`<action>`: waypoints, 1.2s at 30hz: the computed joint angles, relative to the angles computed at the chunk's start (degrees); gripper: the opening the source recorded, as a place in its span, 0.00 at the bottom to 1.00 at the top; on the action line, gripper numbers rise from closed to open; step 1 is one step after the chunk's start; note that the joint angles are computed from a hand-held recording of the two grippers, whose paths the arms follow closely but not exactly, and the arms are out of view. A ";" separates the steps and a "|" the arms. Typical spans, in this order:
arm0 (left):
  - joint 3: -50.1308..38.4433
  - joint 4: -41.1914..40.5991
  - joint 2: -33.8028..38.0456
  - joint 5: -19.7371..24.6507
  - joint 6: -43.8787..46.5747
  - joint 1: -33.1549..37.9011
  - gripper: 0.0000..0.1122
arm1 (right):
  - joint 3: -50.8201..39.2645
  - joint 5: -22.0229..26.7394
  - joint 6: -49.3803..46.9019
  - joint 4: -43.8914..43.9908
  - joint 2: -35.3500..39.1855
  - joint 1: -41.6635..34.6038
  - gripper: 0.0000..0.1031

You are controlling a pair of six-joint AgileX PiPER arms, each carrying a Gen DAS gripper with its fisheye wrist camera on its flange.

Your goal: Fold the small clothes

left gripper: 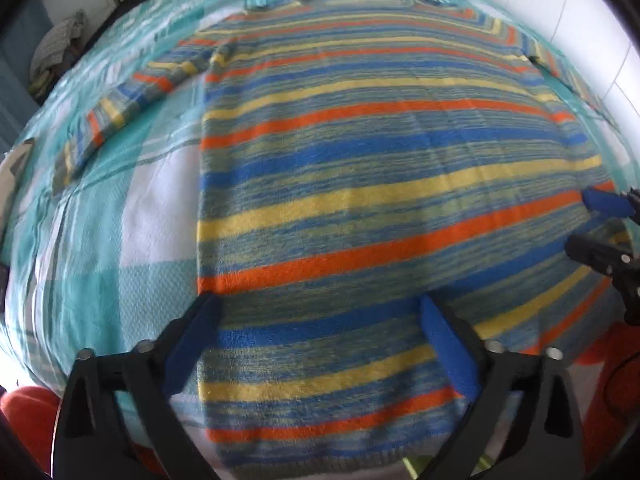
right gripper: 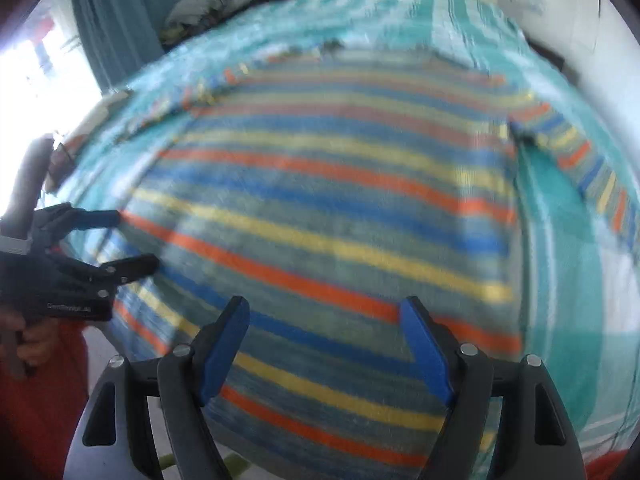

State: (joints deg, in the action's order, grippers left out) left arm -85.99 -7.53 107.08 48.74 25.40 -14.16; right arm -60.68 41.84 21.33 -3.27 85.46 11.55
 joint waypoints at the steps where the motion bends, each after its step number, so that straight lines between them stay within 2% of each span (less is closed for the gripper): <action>1: 1.18 -0.65 -0.42 -1.43 0.40 0.22 0.91 | 0.83 -0.71 -0.26 0.47 0.03 -0.14 0.76; 4: -0.89 -0.25 0.51 0.99 -0.73 0.15 0.91 | 1.50 -2.19 -0.59 -0.36 -0.11 0.47 0.81; 10: 0.61 -0.54 -0.31 -0.06 -0.47 0.33 0.91 | -0.43 -2.06 5.30 -5.83 2.40 3.57 0.90; 24: 2.39 -1.12 -1.35 -1.12 0.79 0.62 0.91 | 1.74 -3.27 5.62 -6.75 1.38 3.77 0.94; 36: 4.77 -0.07 -2.91 -2.97 -2.40 0.36 0.91 | 1.52 -3.12 6.32 -7.65 1.75 4.26 0.97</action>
